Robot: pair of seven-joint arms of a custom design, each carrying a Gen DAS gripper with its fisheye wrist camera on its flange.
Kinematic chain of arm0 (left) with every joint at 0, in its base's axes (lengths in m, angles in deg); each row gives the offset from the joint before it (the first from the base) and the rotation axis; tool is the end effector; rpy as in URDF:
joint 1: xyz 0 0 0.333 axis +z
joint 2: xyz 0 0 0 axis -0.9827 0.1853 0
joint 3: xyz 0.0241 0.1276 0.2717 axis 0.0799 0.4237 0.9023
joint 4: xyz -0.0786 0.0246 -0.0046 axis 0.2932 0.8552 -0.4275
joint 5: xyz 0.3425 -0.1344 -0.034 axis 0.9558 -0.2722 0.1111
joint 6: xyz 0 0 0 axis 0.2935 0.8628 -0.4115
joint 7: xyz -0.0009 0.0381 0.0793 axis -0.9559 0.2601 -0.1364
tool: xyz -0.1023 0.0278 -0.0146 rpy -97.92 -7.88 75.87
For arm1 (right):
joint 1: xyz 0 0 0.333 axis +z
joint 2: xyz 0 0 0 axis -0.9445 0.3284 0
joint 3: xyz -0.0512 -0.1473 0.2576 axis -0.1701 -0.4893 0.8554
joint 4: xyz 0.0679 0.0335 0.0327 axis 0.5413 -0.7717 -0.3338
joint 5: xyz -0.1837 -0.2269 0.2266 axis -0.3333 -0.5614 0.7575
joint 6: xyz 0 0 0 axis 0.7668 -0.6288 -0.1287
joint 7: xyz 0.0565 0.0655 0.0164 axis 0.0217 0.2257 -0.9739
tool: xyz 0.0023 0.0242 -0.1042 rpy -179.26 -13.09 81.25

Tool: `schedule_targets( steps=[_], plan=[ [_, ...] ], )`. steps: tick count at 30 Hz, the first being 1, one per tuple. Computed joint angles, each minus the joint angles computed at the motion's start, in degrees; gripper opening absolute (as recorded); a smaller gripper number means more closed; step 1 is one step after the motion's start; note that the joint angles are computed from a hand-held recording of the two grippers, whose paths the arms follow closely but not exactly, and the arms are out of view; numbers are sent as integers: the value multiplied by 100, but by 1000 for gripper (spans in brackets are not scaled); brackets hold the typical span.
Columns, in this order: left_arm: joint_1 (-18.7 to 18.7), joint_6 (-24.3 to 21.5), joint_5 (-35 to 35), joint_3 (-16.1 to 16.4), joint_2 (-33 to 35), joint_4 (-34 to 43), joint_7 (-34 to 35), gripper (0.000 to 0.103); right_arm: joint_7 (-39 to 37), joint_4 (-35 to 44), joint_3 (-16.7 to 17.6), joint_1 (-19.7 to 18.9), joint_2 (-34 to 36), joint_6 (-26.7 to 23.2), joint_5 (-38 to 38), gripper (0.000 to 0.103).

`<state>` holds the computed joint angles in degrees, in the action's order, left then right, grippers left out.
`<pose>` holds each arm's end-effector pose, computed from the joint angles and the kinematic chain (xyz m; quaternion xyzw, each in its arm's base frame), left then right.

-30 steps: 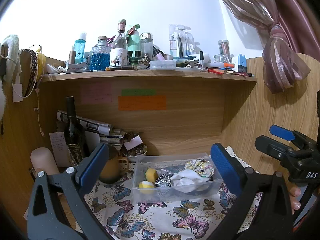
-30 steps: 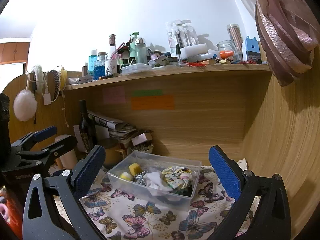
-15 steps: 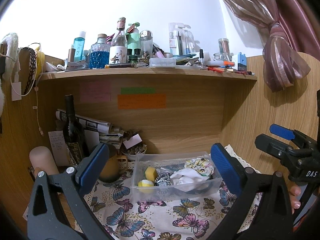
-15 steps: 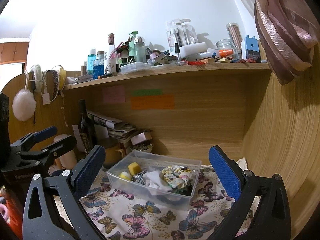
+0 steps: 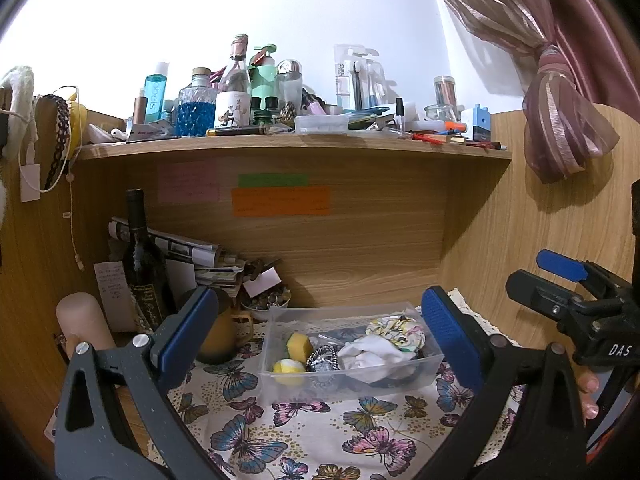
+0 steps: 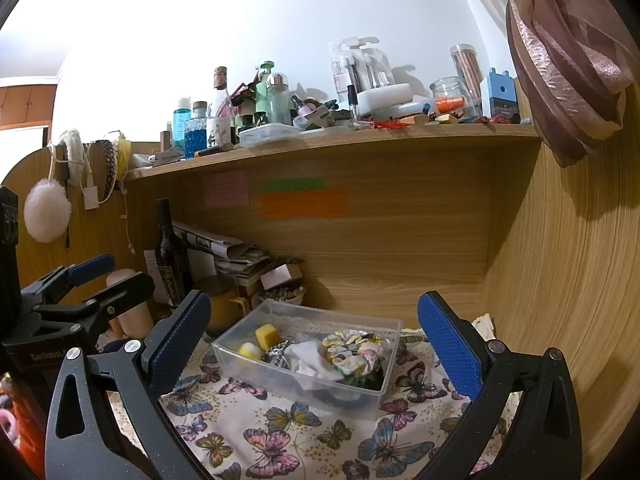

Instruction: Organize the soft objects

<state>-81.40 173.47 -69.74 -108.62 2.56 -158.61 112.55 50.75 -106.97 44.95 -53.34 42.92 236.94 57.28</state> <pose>0.6792 -0.1862 0.5920 -0.3607 0.6682 -0.5825 0.2901 0.5770 0.0966 0.5951 -0.5131 0.5646 -0.4732 0.4404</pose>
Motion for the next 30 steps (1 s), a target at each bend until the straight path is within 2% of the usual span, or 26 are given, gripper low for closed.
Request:
schedule_targets(
  steps=[11, 30],
  plan=[
    [33, -286, 199, 84, 20, 53, -218, 103, 215, -76, -15, 2, -4, 73, -146, 103],
    [37, -451, 303, 156, 34, 55, -384, 103, -257, 212, 100, 51, 161, 254, 260, 103]
  ],
)
